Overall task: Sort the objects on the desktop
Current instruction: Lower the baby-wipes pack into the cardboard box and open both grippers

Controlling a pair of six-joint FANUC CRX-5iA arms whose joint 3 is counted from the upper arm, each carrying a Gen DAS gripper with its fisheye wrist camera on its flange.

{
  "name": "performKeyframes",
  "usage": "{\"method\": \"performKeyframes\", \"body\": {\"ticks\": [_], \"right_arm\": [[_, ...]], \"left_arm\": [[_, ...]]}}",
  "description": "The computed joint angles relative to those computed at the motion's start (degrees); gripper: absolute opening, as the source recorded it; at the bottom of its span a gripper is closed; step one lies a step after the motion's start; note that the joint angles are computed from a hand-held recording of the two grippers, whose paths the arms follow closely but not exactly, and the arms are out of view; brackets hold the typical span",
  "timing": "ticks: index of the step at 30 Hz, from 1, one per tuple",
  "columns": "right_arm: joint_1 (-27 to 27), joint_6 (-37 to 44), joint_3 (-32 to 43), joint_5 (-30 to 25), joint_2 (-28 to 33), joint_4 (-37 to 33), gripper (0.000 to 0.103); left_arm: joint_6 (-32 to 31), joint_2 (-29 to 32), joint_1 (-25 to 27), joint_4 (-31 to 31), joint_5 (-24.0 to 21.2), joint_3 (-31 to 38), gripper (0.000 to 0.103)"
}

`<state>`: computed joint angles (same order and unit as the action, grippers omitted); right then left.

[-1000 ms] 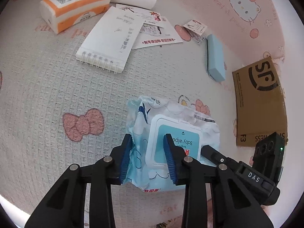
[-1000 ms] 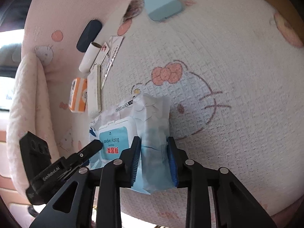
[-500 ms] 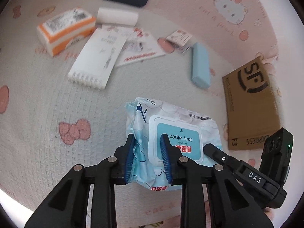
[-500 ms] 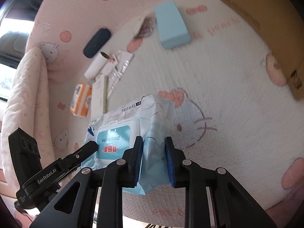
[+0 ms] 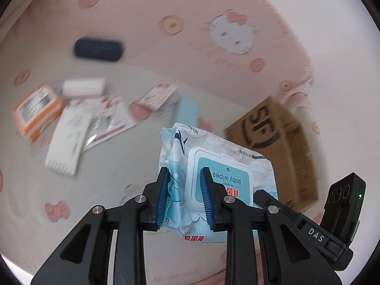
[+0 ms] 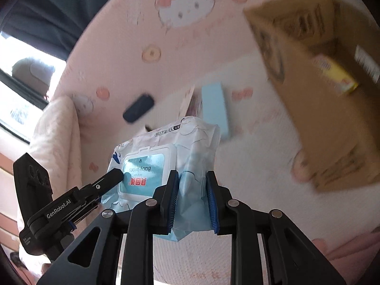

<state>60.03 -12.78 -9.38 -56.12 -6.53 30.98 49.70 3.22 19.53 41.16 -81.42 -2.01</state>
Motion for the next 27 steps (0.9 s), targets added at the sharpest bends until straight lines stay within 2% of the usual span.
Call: {"method": "performKeyframes", "body": {"ticks": [9, 19, 27], "right_arm": [[-3.85, 5.03, 2.72, -6.46, -4.75, 4.04, 0.020], [-12.28, 11.54, 0.87, -6.59, -11.05, 0.65, 0.020], [-20.30, 18.39, -0.47, -9.40, -15.68, -2.87, 0.020]], "left_arm": [[5.39, 1.30, -9.16, 4.02, 3.66, 5.93, 0.029], [13.30, 4.71, -20.55, 0.86, 8.06, 13.02, 0.029], [19.04, 8.71, -29.62, -0.64, 10.34, 16.79, 0.030]]}}
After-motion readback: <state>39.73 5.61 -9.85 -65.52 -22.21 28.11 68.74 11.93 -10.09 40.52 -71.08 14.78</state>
